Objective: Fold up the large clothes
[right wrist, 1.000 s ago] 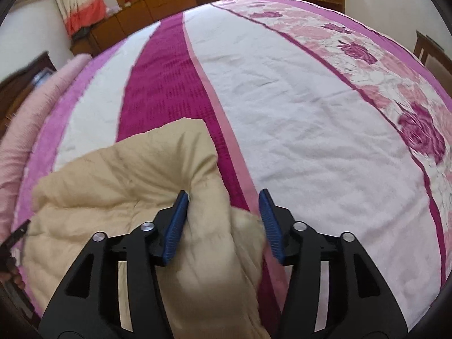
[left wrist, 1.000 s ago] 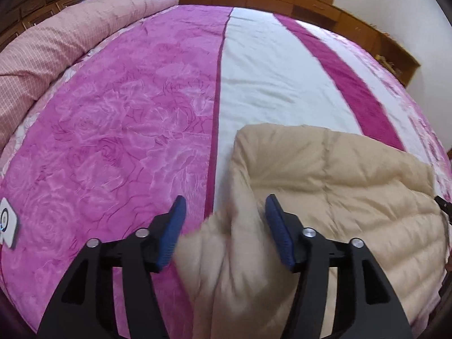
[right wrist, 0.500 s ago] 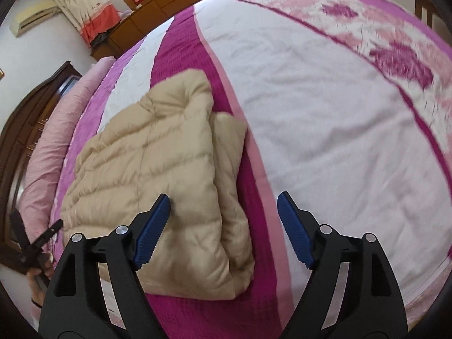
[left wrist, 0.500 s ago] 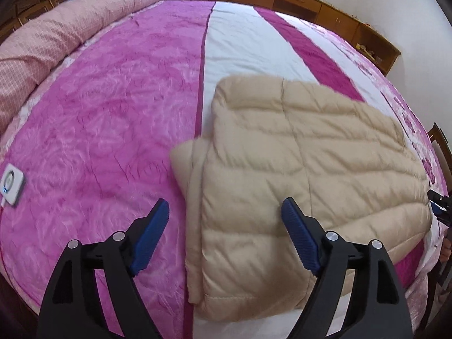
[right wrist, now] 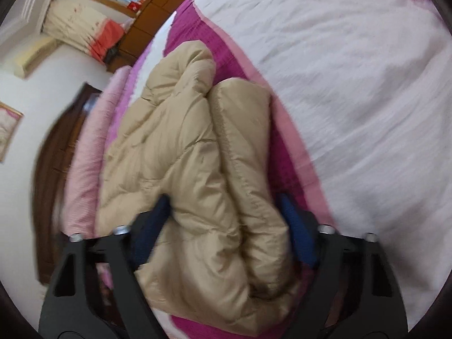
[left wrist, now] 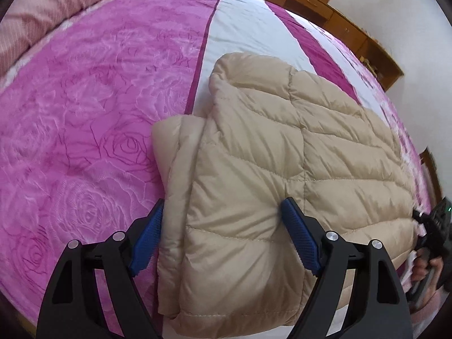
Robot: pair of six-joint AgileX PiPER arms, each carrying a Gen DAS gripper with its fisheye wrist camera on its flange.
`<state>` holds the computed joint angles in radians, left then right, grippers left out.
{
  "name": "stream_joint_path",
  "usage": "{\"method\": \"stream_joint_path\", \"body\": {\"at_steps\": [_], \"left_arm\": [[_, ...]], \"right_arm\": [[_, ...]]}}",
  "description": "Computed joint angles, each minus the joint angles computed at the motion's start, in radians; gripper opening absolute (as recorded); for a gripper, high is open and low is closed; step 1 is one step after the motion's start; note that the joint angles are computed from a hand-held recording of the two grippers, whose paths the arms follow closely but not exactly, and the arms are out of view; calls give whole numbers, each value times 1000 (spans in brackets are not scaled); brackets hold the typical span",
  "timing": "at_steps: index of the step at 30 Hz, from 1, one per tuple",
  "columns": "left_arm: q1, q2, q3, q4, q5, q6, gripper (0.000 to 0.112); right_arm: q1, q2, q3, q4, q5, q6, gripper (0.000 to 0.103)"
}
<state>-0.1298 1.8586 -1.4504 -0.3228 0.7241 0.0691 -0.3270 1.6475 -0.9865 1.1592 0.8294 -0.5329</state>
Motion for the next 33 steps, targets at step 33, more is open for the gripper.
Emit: {"method": "stream_joint_path", "body": {"at_steps": [33], "left_arm": [[-342, -223, -21, 222, 172, -131, 65]], "right_arm": [[-267, -175, 103, -112, 250, -57, 52]]}}
